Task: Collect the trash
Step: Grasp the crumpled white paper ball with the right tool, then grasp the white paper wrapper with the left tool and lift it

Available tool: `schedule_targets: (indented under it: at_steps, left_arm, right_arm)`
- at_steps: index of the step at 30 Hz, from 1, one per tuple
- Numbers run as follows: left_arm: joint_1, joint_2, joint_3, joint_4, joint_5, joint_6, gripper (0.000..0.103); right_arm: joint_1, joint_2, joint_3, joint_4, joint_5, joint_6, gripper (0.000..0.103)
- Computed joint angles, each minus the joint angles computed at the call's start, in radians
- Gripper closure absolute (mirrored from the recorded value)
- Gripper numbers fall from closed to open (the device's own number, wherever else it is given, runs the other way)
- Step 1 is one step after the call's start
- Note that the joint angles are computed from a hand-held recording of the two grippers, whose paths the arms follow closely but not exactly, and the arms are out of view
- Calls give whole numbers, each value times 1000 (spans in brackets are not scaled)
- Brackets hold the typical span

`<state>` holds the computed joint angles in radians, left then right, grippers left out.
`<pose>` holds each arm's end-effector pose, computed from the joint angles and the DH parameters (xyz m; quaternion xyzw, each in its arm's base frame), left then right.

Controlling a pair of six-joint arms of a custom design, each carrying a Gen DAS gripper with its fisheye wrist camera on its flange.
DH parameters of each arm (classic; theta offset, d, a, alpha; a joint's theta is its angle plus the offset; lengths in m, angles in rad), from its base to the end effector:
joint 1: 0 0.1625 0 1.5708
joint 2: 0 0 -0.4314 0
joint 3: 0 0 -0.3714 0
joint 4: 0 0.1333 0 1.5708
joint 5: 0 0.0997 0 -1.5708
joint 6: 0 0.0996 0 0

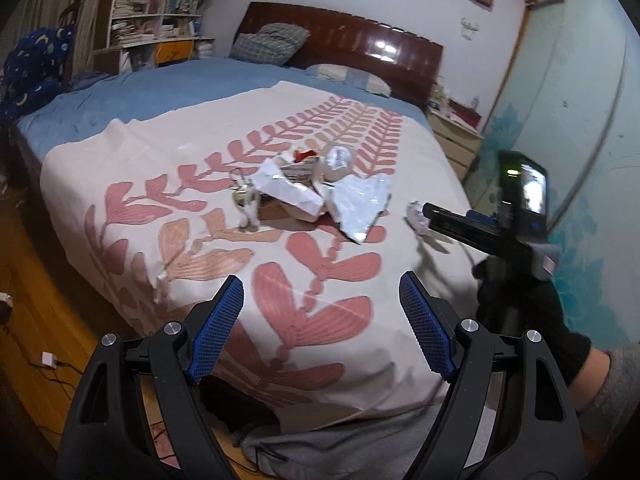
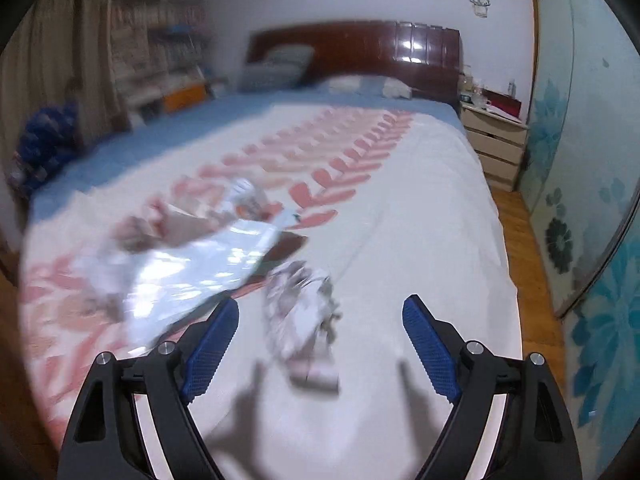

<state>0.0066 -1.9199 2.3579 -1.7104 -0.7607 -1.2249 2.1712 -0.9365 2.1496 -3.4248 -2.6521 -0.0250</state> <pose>-0.2625 -0.2072 0.3154 0.2112 0.8859 -0.3597 0.2028 0.3163 -0.3816 0.1842 0.0961 -0.8241 0.3976 0.3918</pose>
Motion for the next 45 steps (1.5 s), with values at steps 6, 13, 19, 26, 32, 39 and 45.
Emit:
schedule_targets:
  at_steps: [6,13,19,26,32,39,45]
  left_arm:
    - [42,6,1,-22,15,35,23]
    - [144,91,11,-228,13,206,23]
    - [295,180,10,-528,-20,340,17]
    - [484,333,-39,-797,-67,448,16]
    - [572,413,-72,-883,-103,478,17]
    - [617,453,-83,-893,-147,476,79]
    - [562,401,-46,-862,-97,421,86]
  right_arm:
    - [-46,-19,1,54,100,50,69]
    - [27,-112,113,63,152,154,74]
    - [218,-255,191,248,174,380,74]
    - [385,-293,224,462,220,621,73]
    - [414,-248,205,506,217,612,73]
    - [393,-250,199,541,247,621,72]
    - [384,-242,197,524,248,611,72]
